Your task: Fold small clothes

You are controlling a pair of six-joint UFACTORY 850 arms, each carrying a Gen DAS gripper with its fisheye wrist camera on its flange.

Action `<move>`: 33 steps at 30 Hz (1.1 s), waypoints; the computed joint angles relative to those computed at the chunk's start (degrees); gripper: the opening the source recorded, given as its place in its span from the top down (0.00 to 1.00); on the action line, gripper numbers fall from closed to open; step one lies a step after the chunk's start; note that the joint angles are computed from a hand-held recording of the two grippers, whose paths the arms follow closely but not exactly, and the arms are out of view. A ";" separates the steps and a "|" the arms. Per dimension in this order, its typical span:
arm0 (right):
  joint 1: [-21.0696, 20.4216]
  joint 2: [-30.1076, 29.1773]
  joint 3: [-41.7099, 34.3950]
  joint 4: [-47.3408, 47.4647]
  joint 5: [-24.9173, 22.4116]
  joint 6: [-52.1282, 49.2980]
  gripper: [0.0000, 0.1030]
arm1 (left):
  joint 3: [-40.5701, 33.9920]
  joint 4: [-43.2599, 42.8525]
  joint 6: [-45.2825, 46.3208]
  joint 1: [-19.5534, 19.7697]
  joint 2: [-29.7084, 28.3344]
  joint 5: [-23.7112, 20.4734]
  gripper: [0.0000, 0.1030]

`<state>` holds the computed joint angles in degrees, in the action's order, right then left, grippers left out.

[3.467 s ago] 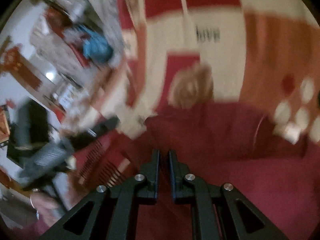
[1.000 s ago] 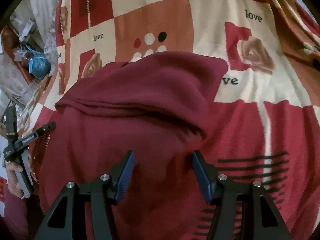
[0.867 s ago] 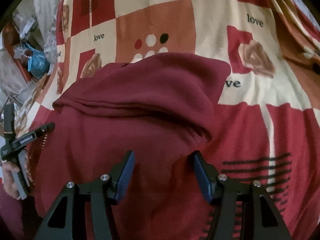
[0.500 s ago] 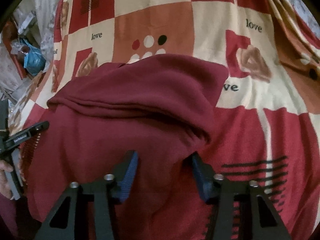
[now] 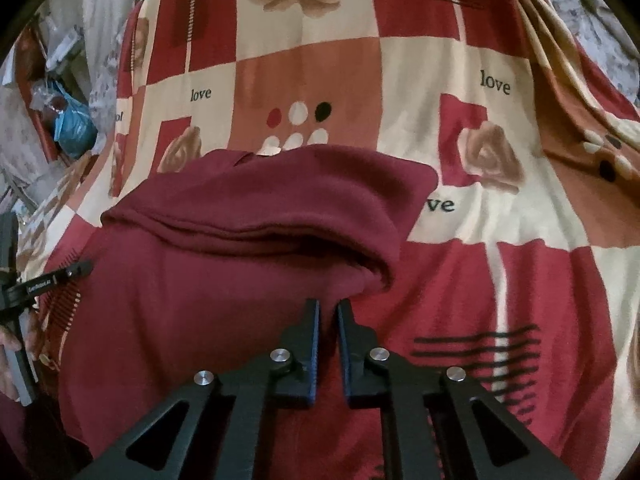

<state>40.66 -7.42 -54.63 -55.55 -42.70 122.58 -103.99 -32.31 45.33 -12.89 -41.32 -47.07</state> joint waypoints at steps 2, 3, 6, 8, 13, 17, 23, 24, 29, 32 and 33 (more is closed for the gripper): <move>0.08 0.42 0.37 1.73 -1.11 -0.97 0.98 | 0.28 1.22 -0.67 0.27 0.10 0.38 0.93; 0.08 0.27 0.40 3.20 -2.46 -1.83 0.98 | 0.45 2.19 -1.00 0.28 0.09 0.79 0.93; -1.27 2.52 4.35 2.62 3.87 2.80 0.98 | -0.07 2.10 -0.79 0.26 -0.46 -0.30 0.93; -0.69 4.24 6.40 -0.89 5.85 8.40 0.98 | -0.56 0.40 -0.81 0.55 -0.72 -1.24 0.93; 2.31 7.49 7.37 -1.74 6.47 9.71 0.95 | -1.70 -0.53 -1.87 1.01 -1.09 -3.54 0.83; 5.34 9.12 7.56 -1.68 8.47 8.91 0.55 | 2.29 -1.48 0.24 1.60 2.00 -3.66 0.59; 9.58 9.72 8.62 -5.30 14.21 11.73 0.46 | 10.04 0.45 2.18 3.05 7.08 -5.39 0.57; 10.00 9.83 9.29 -7.00 16.53 13.77 0.46 | 11.20 0.56 2.59 3.38 7.89 -5.50 0.57; 12.29 8.64 9.94 -8.80 21.91 14.87 0.46 | 15.65 0.72 3.71 5.18 10.96 -6.33 0.57; 13.40 7.60 10.17 -13.69 25.04 19.57 0.45 | 17.73 2.35 3.22 5.85 11.82 -6.62 0.57; 13.65 7.01 9.95 -14.11 25.44 19.93 0.45 | 18.58 3.06 2.98 6.05 12.04 -6.67 0.57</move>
